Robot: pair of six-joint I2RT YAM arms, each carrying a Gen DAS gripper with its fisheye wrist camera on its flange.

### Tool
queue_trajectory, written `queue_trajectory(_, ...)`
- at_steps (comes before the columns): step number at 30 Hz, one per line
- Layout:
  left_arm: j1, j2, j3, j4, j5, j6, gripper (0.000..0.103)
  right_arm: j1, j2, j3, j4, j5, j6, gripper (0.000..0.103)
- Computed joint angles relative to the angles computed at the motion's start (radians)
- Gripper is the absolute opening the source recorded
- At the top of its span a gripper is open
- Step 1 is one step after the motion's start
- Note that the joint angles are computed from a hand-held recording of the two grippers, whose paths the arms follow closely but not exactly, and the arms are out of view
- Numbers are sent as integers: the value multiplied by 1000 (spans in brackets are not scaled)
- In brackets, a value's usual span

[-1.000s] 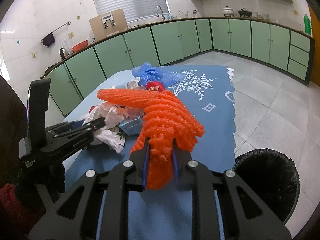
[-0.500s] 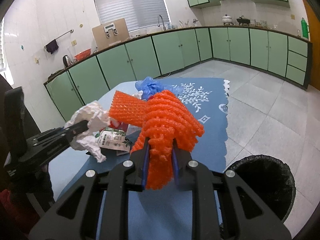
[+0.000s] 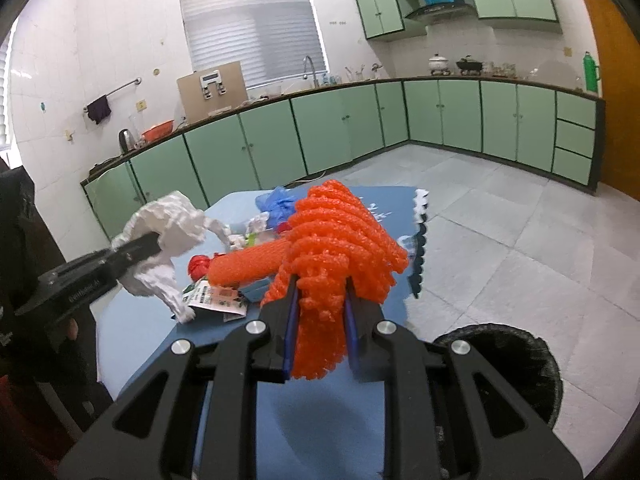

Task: Collect trash
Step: 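Carry both items over the black bin and open both tools to drop them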

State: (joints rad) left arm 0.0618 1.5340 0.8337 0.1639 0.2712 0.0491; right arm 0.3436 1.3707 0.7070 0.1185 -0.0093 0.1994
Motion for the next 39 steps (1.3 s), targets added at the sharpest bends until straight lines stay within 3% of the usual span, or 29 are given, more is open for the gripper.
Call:
queue_trajectory(6, -112, 66, 44, -13, 36, 4, 10, -71, -101, -52, -40, 16, -13, 19)
queue_trajectory(16, -331, 245, 147, 2, 39, 2, 10, -344, -197, -186, -45, -31, -53, 19)
queue_trajectory(25, -477, 441, 305, 6, 14, -18, 10, -506, -85, -245, 40, -61, -76, 19)
queue_trajectory(39, -578, 688, 581, -140, -19, -12, 12, -634, 223, -181, 159, -96, -87, 25)
